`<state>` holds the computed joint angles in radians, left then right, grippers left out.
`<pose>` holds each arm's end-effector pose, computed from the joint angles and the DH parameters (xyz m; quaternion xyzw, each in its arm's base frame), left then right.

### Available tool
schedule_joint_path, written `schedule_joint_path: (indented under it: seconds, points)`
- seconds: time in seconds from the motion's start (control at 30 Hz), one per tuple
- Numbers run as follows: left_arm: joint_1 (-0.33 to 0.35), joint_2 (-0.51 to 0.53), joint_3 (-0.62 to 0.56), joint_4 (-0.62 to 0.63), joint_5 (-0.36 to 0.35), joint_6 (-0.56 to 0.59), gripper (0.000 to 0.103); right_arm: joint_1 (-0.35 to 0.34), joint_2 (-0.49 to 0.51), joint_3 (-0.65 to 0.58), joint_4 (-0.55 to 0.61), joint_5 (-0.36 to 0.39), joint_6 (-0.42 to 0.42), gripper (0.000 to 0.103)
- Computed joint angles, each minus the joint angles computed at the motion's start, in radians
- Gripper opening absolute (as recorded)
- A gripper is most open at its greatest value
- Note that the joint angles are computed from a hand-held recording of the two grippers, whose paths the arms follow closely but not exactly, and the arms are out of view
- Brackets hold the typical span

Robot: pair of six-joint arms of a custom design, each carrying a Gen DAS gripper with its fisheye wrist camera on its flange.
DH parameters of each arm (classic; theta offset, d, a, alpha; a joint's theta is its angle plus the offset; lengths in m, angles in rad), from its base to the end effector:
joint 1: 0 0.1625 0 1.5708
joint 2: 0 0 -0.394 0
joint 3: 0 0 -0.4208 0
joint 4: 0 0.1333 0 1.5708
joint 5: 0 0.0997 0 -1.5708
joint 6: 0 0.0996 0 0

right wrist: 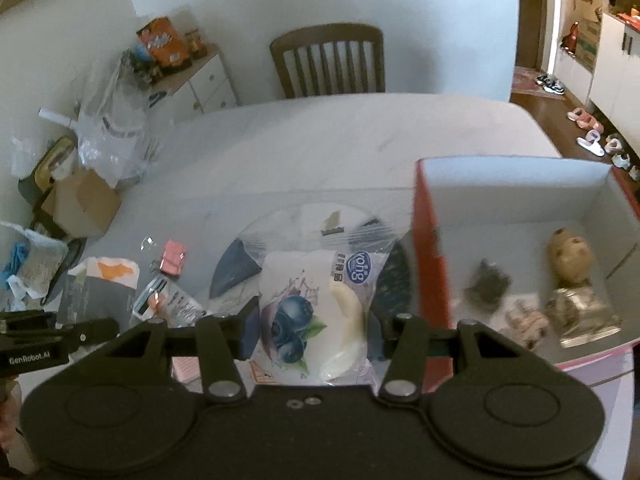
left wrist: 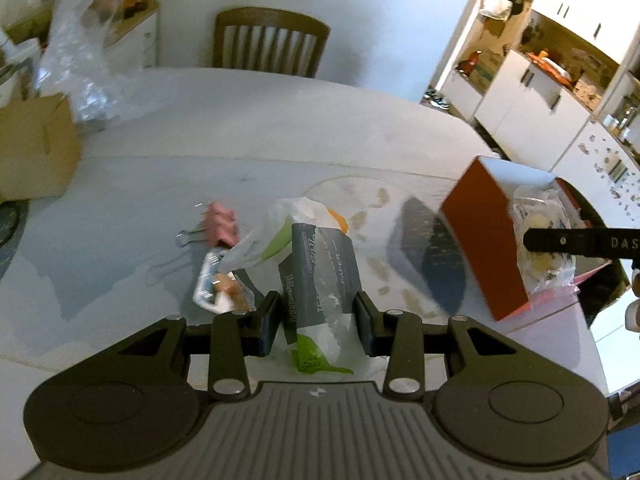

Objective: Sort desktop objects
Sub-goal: 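Lift both bags and carry them over the red shoebox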

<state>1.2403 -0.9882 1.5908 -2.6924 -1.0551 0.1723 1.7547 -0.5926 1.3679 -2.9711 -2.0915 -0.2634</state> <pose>-0.0523 -0.7147 0.2272 0.1691 0.9215 -0.2668 0.2261 0.2211 -0.7307 0.0763 0.1268 -0.9142 0.2871 0.2566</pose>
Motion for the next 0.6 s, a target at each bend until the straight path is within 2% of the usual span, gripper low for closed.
schedule_joint_path:
  seconds: [0.33,0.6]
  points:
    - [-0.055,0.067,-0.044,0.002,-0.046,0.001,0.038,-0.044,-0.087,0.031,-0.022,-0.015,-0.036,0.051]
    - [-0.099,0.150,-0.100,-0.004,-0.037,-0.010,0.038,-0.094,-0.132,0.038,-0.021,0.007,-0.073,0.051]
